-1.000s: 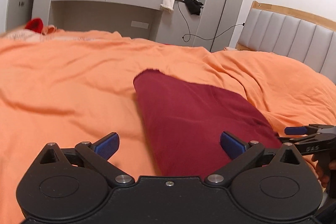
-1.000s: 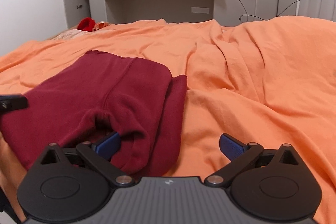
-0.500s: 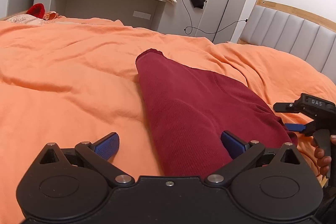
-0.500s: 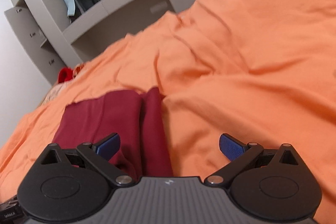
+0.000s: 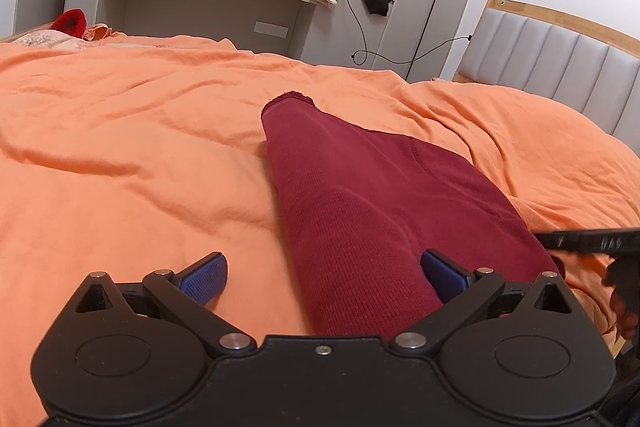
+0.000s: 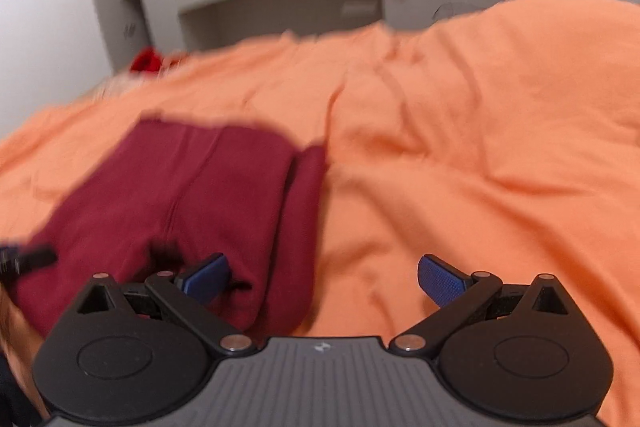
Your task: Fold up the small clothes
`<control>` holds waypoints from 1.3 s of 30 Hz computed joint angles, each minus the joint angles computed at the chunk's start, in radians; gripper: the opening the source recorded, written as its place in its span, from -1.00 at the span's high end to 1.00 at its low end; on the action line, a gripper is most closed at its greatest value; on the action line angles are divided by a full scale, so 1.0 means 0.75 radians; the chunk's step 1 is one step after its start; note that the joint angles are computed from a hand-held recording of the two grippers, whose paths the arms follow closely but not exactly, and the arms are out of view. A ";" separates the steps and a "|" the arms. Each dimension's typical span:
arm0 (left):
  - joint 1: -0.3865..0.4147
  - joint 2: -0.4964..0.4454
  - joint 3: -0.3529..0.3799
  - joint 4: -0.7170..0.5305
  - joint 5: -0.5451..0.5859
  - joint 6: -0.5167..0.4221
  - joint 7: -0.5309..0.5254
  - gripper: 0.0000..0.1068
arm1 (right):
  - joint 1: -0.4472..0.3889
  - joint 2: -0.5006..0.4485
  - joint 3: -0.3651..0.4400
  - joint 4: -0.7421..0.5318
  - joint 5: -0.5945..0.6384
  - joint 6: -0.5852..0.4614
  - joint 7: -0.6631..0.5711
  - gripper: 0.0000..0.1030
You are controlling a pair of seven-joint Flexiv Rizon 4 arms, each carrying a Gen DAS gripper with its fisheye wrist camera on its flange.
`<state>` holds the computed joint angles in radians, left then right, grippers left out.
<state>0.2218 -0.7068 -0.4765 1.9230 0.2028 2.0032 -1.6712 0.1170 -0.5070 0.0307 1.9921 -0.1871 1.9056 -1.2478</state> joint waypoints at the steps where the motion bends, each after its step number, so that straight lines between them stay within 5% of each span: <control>1: 0.000 0.001 0.000 0.000 0.000 -0.001 -0.001 -0.92 | -0.019 -0.011 0.022 -0.007 0.015 0.042 0.018 -0.99; 5: 0.007 0.000 -0.007 0.003 0.001 -0.002 -0.006 -0.92 | -0.169 -0.083 0.182 -0.059 -0.033 0.174 0.174 -0.95; 7: 0.006 -0.001 -0.006 0.004 0.002 0.000 -0.007 -0.92 | -0.189 -0.106 0.198 -0.075 -0.088 0.196 0.229 -0.61; 13: 0.008 -0.004 -0.007 0.003 0.006 -0.001 -0.008 -0.92 | -0.047 -0.128 0.077 -0.104 -0.086 0.124 0.215 0.12; 21: 0.004 -0.014 -0.008 -0.005 0.006 -0.003 -0.001 -0.92 | 0.252 -0.116 -0.190 -0.061 0.139 0.187 0.013 0.76; 26: 0.010 -0.032 -0.023 -0.020 0.019 -0.019 0.022 -0.92 | 0.275 -0.101 -0.188 -0.060 0.217 0.175 -0.071 0.79; 30: -0.007 -0.039 -0.011 -0.025 0.013 -0.013 0.047 -0.92 | 0.280 -0.103 -0.189 -0.065 0.262 0.181 -0.100 0.42; 35: -0.001 -0.043 -0.018 -0.023 0.011 -0.009 0.055 -0.92 | 0.143 -0.129 -0.056 -0.109 0.161 0.169 -0.051 0.41; 39: -0.005 -0.043 -0.016 -0.023 0.008 -0.006 0.057 -0.92 | 0.154 -0.148 -0.071 -0.126 0.137 0.157 -0.049 0.41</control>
<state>0.2181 -0.7393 -0.4883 1.9056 0.2087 1.9984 -1.6288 0.2324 -0.6179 -0.0228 1.8979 -0.0846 2.0233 -1.2845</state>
